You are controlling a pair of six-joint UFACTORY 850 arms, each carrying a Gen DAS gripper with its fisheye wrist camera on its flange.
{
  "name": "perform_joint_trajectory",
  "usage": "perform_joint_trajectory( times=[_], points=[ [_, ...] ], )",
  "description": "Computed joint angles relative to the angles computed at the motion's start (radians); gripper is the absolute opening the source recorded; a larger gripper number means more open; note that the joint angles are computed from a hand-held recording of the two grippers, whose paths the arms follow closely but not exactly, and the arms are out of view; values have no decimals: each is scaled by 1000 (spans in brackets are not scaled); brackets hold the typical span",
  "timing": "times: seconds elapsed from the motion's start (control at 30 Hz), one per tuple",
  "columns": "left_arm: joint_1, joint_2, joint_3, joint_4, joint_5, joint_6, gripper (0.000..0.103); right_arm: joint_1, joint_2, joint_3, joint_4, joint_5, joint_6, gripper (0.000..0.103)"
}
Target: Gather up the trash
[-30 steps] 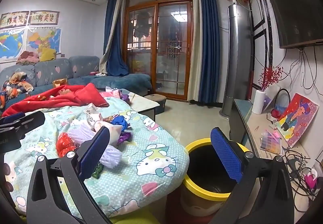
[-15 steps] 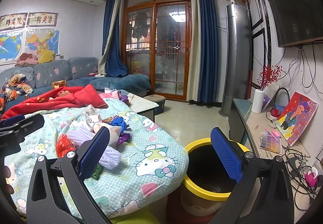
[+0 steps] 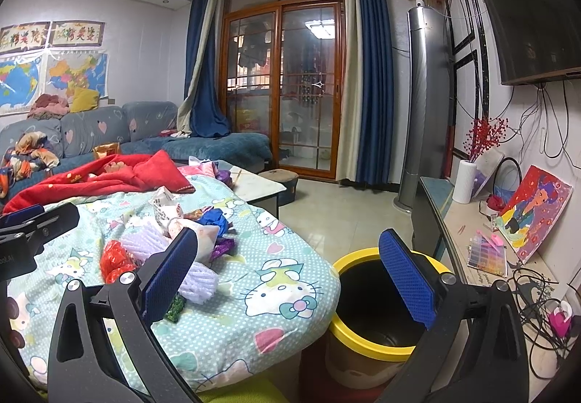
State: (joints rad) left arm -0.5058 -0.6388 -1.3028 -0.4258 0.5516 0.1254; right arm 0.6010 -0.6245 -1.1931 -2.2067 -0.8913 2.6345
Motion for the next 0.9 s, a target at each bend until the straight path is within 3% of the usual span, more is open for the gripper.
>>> perform_joint_trajectory(
  times=[0.57,0.9],
  points=[
    [32,-3,15,98,-5,-124,92,-1,-11,-17,-73,49,2,97],
    [83,-19,9,23,-27,-133,92,2,-61,-102,-199,200,-28,97]
  ],
)
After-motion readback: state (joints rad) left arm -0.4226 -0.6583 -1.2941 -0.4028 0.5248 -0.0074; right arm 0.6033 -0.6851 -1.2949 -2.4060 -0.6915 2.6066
